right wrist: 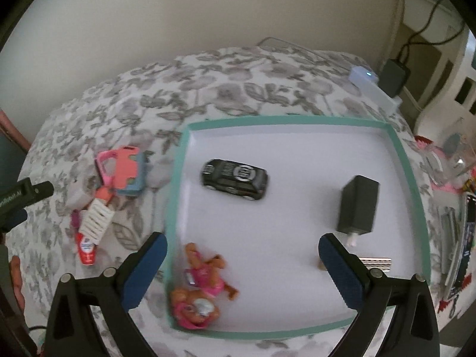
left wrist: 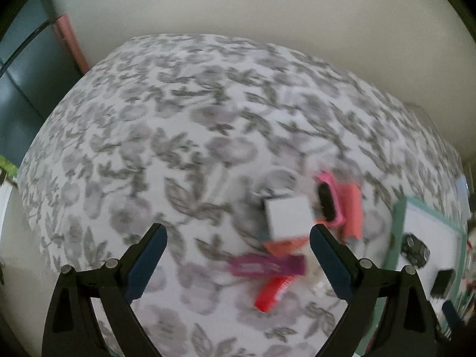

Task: Organize rigid objects
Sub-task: 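Move both open tools back over the remaining pile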

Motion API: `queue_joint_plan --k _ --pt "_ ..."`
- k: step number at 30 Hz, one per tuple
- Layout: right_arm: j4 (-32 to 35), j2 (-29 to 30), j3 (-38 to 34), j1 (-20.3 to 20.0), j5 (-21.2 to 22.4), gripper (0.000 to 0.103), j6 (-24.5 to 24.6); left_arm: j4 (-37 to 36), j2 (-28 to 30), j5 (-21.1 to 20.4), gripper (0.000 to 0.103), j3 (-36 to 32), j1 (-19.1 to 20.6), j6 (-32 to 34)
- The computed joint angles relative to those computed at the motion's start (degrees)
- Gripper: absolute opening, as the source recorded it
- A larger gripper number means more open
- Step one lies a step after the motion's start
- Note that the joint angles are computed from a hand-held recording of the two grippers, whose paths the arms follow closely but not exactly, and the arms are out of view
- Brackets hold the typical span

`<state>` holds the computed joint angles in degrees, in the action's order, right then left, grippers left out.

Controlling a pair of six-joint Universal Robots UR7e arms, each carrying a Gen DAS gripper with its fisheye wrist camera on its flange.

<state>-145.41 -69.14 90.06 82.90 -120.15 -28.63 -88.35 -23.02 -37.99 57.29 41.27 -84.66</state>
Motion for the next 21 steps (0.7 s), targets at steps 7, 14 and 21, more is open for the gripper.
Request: queue_joint_plan --k 7,14,21 --pt "-0.6 0.5 1.0 1.7 2.8 0.103 -0.3 -0.9 -5.8 2.1 0.097 6.7 0.4 -3.8" --pt "-0.9 2.4 1.9 4.0 3.7 0.103 -1.3 -4.0 -8.6 1.0 0.097 10.4 1.3 -2.3" --pt "-0.5 4.9 2.5 5.4 2.4 0.103 -2.5 -7.4 -7.4 -2.7 0.097 10.3 2.4 1.8"
